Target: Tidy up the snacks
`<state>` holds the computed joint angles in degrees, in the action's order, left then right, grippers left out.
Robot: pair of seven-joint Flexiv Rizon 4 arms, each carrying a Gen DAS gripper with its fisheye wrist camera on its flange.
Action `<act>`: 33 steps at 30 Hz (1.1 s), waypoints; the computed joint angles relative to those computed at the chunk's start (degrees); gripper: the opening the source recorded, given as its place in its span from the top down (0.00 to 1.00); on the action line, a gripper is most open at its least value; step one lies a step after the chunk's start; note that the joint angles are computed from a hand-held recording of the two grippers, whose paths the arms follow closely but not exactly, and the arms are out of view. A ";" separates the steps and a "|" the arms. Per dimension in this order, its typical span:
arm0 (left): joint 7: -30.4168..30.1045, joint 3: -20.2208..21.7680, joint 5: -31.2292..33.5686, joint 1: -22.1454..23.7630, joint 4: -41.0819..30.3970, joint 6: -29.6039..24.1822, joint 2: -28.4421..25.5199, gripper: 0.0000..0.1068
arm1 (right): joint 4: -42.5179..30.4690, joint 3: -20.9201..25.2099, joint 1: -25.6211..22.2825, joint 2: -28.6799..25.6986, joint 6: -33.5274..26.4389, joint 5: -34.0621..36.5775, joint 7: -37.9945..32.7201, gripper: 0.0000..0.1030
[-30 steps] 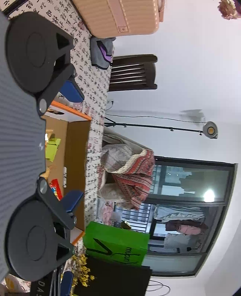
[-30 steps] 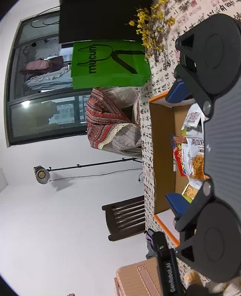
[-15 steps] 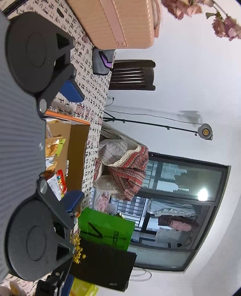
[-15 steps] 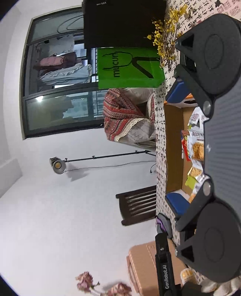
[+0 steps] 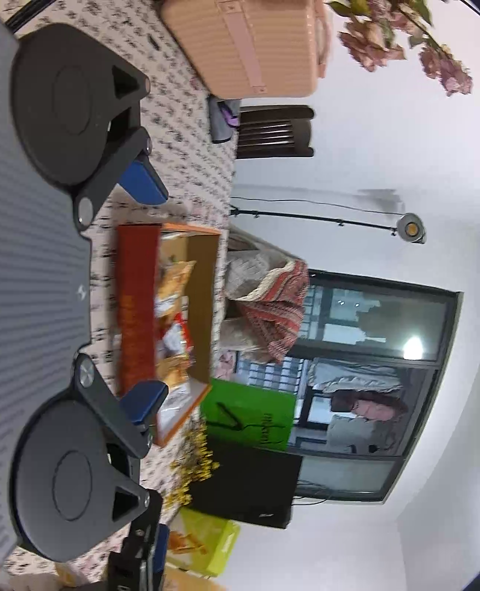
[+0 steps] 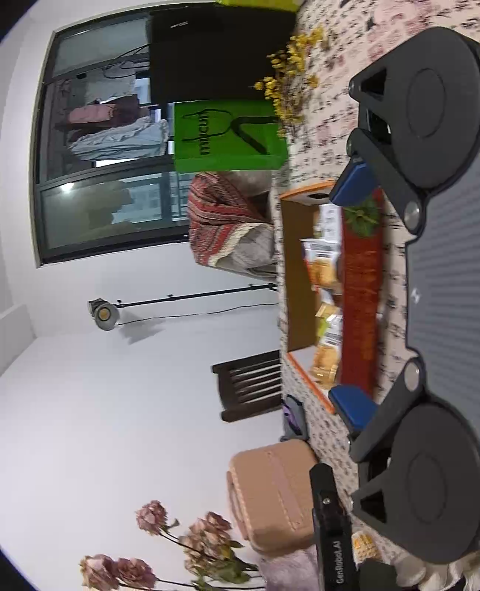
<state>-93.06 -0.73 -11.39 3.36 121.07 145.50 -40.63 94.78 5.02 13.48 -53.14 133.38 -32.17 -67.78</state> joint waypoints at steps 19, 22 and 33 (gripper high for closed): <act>-3.32 -0.93 6.86 3.05 4.58 -2.42 -2.63 0.04 | 5.83 1.98 -2.96 -0.80 -4.19 -3.25 0.89 0.00; -3.24 -0.89 6.90 2.87 4.39 -2.72 -2.79 0.04 | 5.68 2.23 -3.12 -0.99 -4.45 -3.36 0.82 0.00; -3.24 -0.84 6.55 2.57 4.01 -3.50 -3.09 0.04 | 5.38 2.46 -3.16 -1.16 -4.92 -3.07 0.48 0.00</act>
